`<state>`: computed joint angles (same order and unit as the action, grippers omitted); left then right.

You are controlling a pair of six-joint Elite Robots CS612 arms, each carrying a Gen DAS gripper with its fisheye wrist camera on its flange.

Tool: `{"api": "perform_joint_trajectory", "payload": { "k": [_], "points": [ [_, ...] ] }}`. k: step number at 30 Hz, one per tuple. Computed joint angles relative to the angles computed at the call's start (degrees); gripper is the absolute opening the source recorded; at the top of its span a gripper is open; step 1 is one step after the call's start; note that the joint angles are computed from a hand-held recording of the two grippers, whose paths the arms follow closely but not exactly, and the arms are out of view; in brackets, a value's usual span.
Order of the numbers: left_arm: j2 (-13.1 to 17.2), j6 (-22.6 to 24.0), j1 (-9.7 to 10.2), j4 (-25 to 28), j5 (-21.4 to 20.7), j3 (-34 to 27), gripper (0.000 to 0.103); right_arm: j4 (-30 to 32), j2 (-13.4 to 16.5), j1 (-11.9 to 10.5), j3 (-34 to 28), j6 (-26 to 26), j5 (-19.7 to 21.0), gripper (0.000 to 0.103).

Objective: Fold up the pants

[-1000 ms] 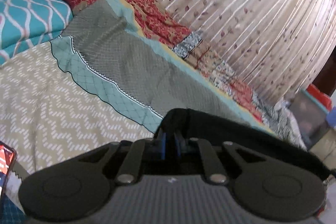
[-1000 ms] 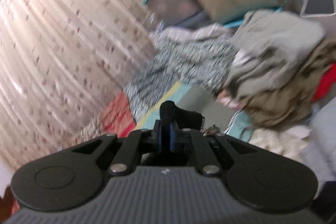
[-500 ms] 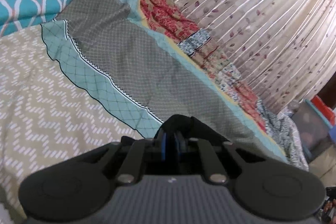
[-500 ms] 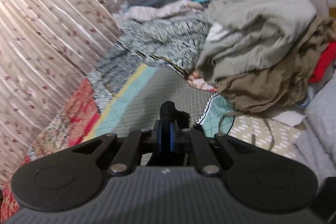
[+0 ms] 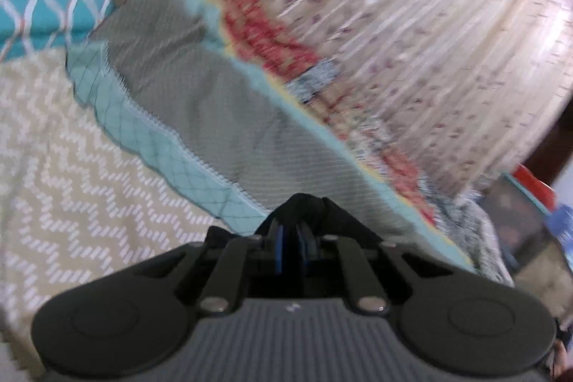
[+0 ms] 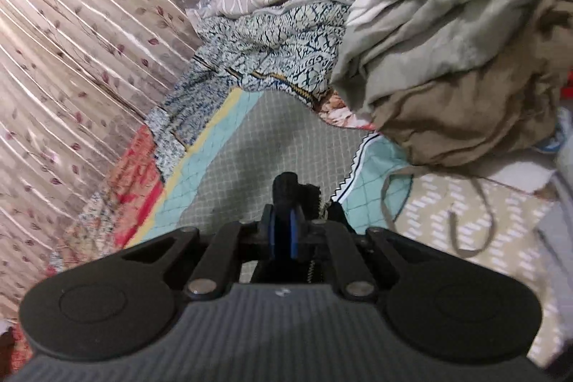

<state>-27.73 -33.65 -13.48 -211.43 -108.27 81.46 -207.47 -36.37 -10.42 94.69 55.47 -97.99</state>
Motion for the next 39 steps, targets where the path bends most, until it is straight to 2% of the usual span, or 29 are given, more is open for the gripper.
{"api": "perform_joint_trajectory", "payload": {
  "k": [4, 7, 10, 11, 12, 13, 14, 15, 16, 17, 18, 19, 22, 25, 26, 27, 29, 31, 33, 35, 37, 39],
  "points": [
    [-4.11, 3.93, 0.51, -6.75, -4.89, 9.13, 0.008, -11.18, -3.18, -1.63, 10.23, 0.09, 3.63, 0.010],
    [-6.92, 5.66, 0.75, -9.32, -8.01, 16.55, 0.008, -23.22, -4.38, -3.13, 19.82, 0.55, 6.06, 0.011],
    [-8.26, 7.29, 1.68, -9.50, -11.04, 22.66, 0.008, -31.40, -3.91, -3.34, 28.57, -0.53, 3.90, 0.011],
    [-8.38, 7.50, 1.98, -9.07, -12.12, 24.41, 0.008, -31.92, -3.92, -3.23, 30.75, -0.21, 3.00, 0.011],
    [-8.67, 9.12, 2.19, -6.85, -13.18, 26.13, 0.012, -30.50, -3.85, -3.02, 32.57, -0.04, 1.44, 0.013],
    [-9.13, 11.20, 2.20, -3.46, -13.35, 27.75, 0.012, -26.69, -3.90, -2.31, 33.78, -0.61, -1.94, 0.019],
    [-9.40, 13.00, 2.24, -0.62, -13.56, 28.81, 0.013, -20.69, -4.47, -1.16, 34.43, -0.49, -6.72, 0.036],
    [-9.75, 15.32, 2.23, 2.65, -13.13, 29.94, 0.014, -16.03, -4.78, -0.20, 34.77, 0.52, -11.24, 0.041],
    [-10.10, 16.62, 2.16, 4.61, -11.77, 30.99, 0.014, -13.77, -4.71, 0.64, 35.26, 1.82, -15.21, 0.040],
    [-10.29, 16.68, 2.34, 5.16, -10.74, 31.89, 0.014, -13.91, -4.73, 1.33, 35.88, 4.20, -17.53, 0.040],
    [-10.21, 14.71, 2.76, 3.59, -10.58, 32.87, 0.014, -16.44, -4.69, 2.19, 36.81, 7.45, -18.96, 0.040],
    [-9.96, 12.05, 3.38, 1.20, -11.03, 33.49, 0.014, -21.37, -3.97, 3.02, 37.45, 8.40, -19.49, 0.040],
    [-9.46, 3.93, 5.10, -6.24, -9.72, 34.37, 0.022, -26.86, -4.43, 6.12, 37.81, 3.57, -20.50, 0.040],
    [-8.95, -3.85, 5.85, -10.60, -9.64, 32.58, 0.033, -30.46, -5.19, 10.01, 36.81, -2.49, -15.50, 0.040],
    [-8.79, -5.02, 5.69, -11.21, -9.54, 31.94, 0.043, -30.73, -5.24, 11.44, 36.02, -3.97, -13.20, 0.040],
    [-8.77, -4.98, 5.24, -11.03, -8.87, 31.30, 0.051, -30.16, -5.18, 12.95, 34.92, -6.10, -9.84, 0.040],
    [-8.64, -3.83, 4.10, -9.34, -8.28, 30.15, 0.057, -27.40, -4.82, 16.05, 32.50, -8.32, -5.90, 0.040],
    [-8.00, -3.41, 3.40, -6.80, -9.05, 28.38, 0.066, -24.64, -4.00, 18.64, 29.82, -10.08, 0.29, 0.040],
    [-7.41, -2.28, 2.66, -4.69, -7.70, 26.65, 0.084, -22.28, -3.42, 20.90, 27.42, -11.16, 3.40, 0.041],
    [-6.53, -2.25, 2.27, -4.38, -6.60, 25.43, 0.092, -18.13, -3.11, 22.79, 24.42, -12.29, 7.82, 0.041],
    [-6.07, -1.71, 2.36, -1.81, -9.28, 24.03, 0.094, -11.95, -3.23, 24.43, 20.16, -12.57, 12.96, 0.041],
    [-6.32, 2.64, 2.06, 0.63, -11.58, 23.97, 0.096, -6.37, -3.47, 25.81, 15.78, -14.91, 16.91, 0.042]
  ]
}}
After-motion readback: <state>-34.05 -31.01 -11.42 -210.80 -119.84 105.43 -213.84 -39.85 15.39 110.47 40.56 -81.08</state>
